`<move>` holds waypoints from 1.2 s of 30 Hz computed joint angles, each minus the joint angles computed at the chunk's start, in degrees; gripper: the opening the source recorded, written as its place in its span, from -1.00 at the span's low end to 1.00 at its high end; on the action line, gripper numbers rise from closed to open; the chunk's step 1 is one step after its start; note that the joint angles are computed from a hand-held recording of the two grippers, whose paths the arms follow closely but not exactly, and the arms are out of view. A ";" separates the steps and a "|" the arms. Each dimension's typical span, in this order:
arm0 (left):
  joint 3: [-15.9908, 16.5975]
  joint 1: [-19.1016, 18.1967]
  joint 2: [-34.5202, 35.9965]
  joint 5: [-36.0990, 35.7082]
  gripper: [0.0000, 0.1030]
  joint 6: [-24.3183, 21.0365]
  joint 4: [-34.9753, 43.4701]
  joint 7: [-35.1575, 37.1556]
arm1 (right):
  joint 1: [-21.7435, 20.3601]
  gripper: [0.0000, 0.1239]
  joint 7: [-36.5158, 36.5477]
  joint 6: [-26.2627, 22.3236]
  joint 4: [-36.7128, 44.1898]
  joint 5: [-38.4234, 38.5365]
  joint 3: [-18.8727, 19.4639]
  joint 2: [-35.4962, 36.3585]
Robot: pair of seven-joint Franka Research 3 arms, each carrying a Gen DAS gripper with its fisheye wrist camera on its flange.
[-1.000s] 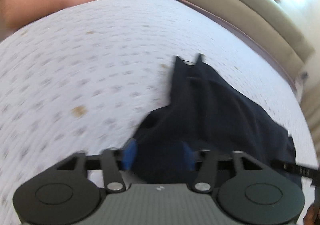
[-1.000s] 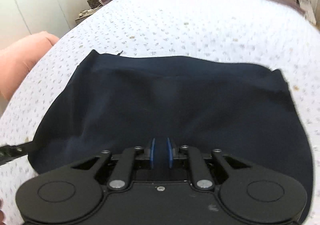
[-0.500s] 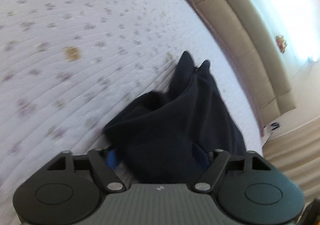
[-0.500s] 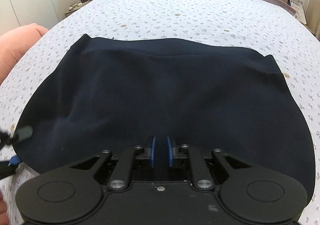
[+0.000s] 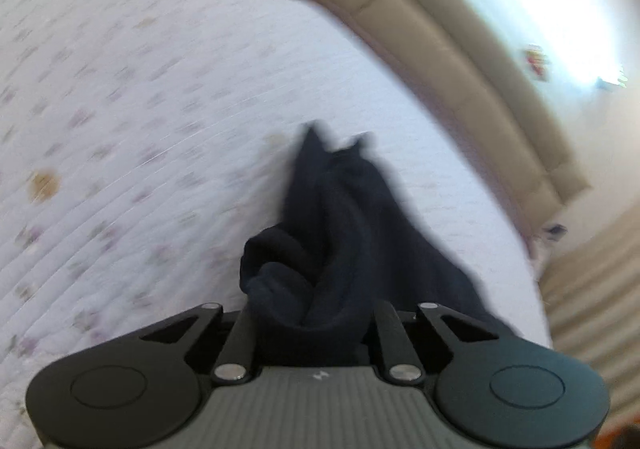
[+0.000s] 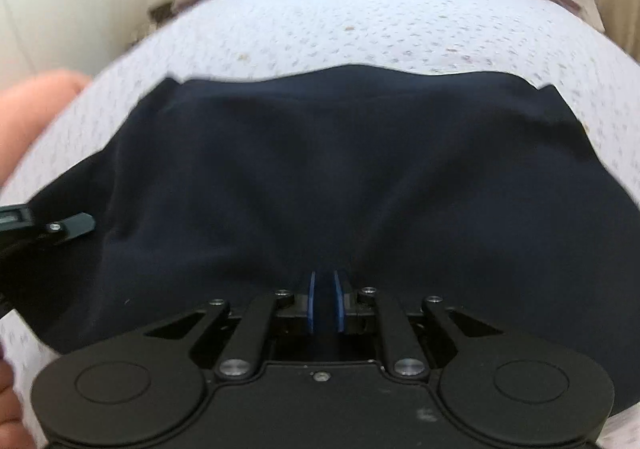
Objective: Fold large clothes
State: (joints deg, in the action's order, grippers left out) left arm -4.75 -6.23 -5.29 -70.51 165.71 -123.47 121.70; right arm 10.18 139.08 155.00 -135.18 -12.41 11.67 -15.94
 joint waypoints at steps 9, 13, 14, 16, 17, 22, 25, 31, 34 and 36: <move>-3.85 -7.50 -2.48 -8.85 -0.79 -4.13 7.17 20.34 | 15.59 -0.78 -27.65 10.34 -8.56 43.23 -20.46 -7.03; -5.92 -10.43 -1.33 -8.59 -0.79 -8.09 9.85 23.98 | 5.96 -0.78 -27.43 9.91 -12.79 41.56 -17.60 -14.40; -6.65 -11.12 -0.84 -6.64 -0.79 -8.99 10.31 23.99 | 3.45 -0.78 -27.72 9.31 -13.67 41.32 -17.47 -16.28; -8.04 -12.08 0.50 0.08 -0.78 -9.82 10.81 20.65 | -1.67 -0.74 -27.99 7.60 -14.60 40.13 -16.86 -18.61; -9.31 -12.61 1.71 7.19 -0.79 -8.65 10.69 15.78 | -4.20 -0.71 -27.93 6.63 -14.86 39.10 -16.36 -19.23; -12.27 -14.83 5.75 37.27 -0.78 -3.07 6.99 -3.12 | -7.63 -0.55 -32.93 3.09 -14.49 39.56 -20.29 -18.43; -12.52 -15.19 5.73 42.20 -0.78 -0.21 5.08 -6.28 | -2.59 0.08 -41.41 2.66 -11.83 46.76 -25.43 -16.38; -12.14 -15.19 4.58 38.22 -0.78 -0.21 4.53 -5.03 | 6.51 0.38 -57.74 -1.16 -1.98 62.03 -33.42 -7.94; -11.33 -15.66 2.86 35.06 -0.78 -0.32 3.34 -4.46 | 4.48 0.41 -56.55 -3.41 1.73 61.86 -31.55 -2.69; -10.64 -16.26 2.30 32.88 -0.78 0.06 3.11 -3.80 | 5.08 0.38 -59.81 -9.14 4.92 67.60 -33.37 0.72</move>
